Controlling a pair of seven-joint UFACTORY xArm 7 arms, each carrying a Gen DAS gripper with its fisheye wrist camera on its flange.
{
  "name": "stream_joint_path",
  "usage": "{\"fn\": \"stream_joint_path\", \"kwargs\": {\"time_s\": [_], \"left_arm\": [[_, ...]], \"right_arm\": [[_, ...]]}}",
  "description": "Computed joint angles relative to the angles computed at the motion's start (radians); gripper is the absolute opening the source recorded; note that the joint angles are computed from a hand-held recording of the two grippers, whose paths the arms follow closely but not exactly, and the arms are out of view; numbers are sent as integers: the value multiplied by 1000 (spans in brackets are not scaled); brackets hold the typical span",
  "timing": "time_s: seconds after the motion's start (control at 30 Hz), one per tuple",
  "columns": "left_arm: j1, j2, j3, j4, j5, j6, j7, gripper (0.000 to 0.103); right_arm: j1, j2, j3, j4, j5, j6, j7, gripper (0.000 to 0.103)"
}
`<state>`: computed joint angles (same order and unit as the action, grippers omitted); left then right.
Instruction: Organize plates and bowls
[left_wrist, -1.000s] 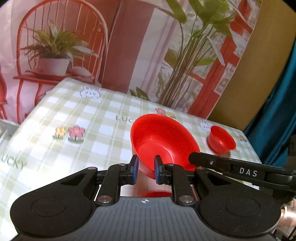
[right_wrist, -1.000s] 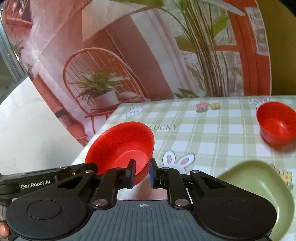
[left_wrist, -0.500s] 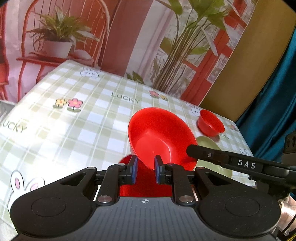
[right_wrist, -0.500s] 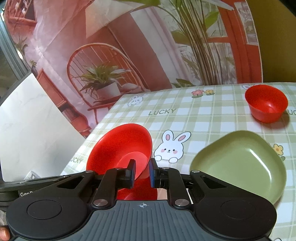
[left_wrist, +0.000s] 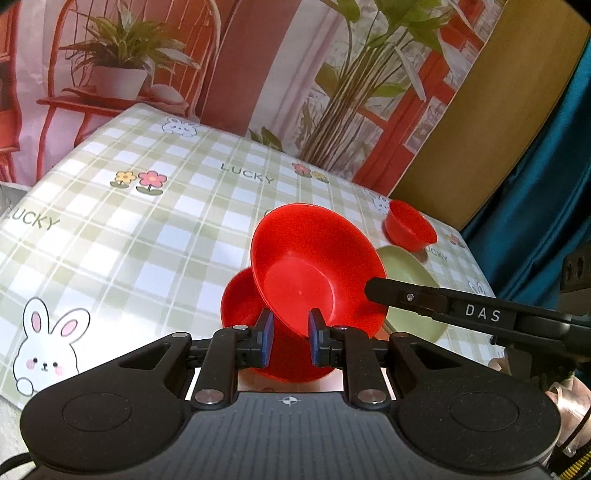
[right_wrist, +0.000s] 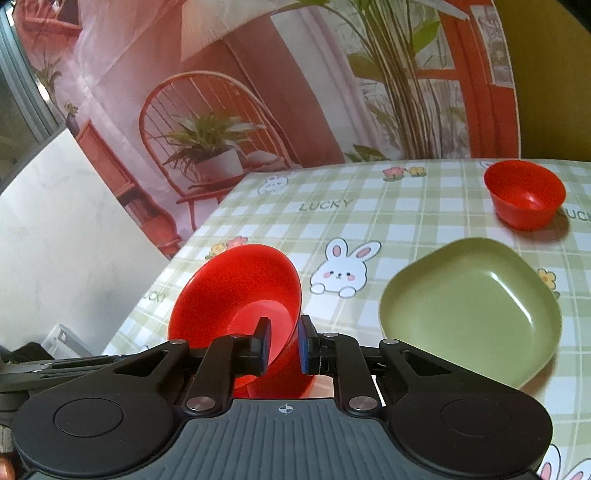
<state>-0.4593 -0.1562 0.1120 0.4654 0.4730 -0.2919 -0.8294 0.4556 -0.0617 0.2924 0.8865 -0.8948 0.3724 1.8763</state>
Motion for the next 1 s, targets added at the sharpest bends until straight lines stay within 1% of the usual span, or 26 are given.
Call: {"fn": "stream_joint_path", "kwargs": {"time_s": [0.1,0.17,0.3,0.5,0.6,0.8,0.9,1.0], "left_arm": [[-29,3,44,-5,46,-8,-41,20],[-28,9,52,-8,71,-20,-69,20],[3,21,38,-11,114,-37,-119,20],[66,32,-5,-11,164,-56,-179,20],[92,41,-29,-4,172,-58,-194,20],[117,53,-46,10,222,-52,-247,20],[130,57,-57,14,231,-51,-259,20],[132,61,-56,22,258,-42,-288,20]], "right_arm": [[4,1,0,-3,27,1,-18,15],[8,5,2,1,43,10,-33,15],[17,15,-1,7,76,17,-64,15],[29,28,-9,11,120,16,-96,15],[33,31,-12,11,130,16,-106,15],[35,36,-17,7,148,7,-116,15],[37,39,-20,7,152,5,-118,15],[39,42,-22,8,158,2,-122,15]]}}
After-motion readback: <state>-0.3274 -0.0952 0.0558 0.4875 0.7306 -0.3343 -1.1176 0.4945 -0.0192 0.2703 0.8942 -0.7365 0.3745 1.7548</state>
